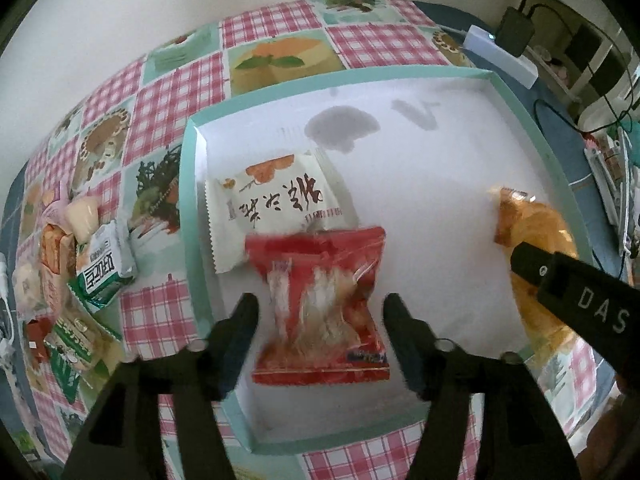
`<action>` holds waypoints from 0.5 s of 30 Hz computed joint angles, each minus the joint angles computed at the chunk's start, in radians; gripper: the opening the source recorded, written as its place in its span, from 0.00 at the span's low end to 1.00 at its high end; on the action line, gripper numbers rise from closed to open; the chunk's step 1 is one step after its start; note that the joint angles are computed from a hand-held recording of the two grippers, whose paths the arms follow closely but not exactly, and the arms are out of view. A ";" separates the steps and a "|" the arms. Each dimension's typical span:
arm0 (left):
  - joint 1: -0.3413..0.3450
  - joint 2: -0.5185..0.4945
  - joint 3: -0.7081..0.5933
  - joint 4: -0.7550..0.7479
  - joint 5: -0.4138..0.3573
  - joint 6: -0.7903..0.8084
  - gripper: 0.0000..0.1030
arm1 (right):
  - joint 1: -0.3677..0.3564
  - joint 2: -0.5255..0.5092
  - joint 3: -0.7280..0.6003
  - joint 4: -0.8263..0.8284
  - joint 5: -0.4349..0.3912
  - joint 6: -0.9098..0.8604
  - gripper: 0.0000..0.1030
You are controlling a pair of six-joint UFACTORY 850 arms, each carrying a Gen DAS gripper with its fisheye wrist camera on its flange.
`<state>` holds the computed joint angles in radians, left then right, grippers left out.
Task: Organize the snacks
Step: 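Carry both bags over the tray and open both grippers to release them, then lift both open grippers away from the tray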
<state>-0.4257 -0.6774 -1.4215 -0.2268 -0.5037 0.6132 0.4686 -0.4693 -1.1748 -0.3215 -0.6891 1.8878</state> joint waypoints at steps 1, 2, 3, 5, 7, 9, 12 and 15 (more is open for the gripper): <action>0.001 0.001 0.000 -0.005 -0.002 0.003 0.66 | 0.001 0.000 -0.003 0.001 -0.005 -0.003 0.49; 0.004 0.003 0.000 -0.008 -0.003 0.006 0.66 | 0.002 0.001 -0.004 -0.001 -0.009 -0.004 0.49; 0.006 0.004 0.000 -0.006 -0.002 0.004 0.66 | 0.003 0.002 -0.003 -0.003 -0.008 -0.003 0.51; 0.009 0.005 -0.003 -0.003 -0.005 -0.006 0.67 | 0.005 0.006 -0.004 -0.012 -0.006 0.002 0.56; 0.015 0.002 -0.010 -0.004 -0.011 -0.013 0.68 | 0.008 0.005 -0.012 -0.021 -0.016 0.007 0.58; 0.022 0.000 -0.017 0.002 -0.013 -0.031 0.71 | 0.011 0.007 -0.016 -0.029 -0.025 0.014 0.62; 0.040 -0.011 -0.046 0.010 -0.025 -0.074 0.73 | 0.015 0.013 -0.016 -0.045 -0.034 0.030 0.69; 0.061 -0.028 -0.083 0.018 -0.039 -0.126 0.79 | 0.017 0.016 -0.016 -0.049 -0.039 0.032 0.70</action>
<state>-0.3646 -0.7059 -1.5043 -0.2091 -0.5429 0.4868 0.4859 -0.4530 -1.1903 -0.3706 -0.7285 1.9203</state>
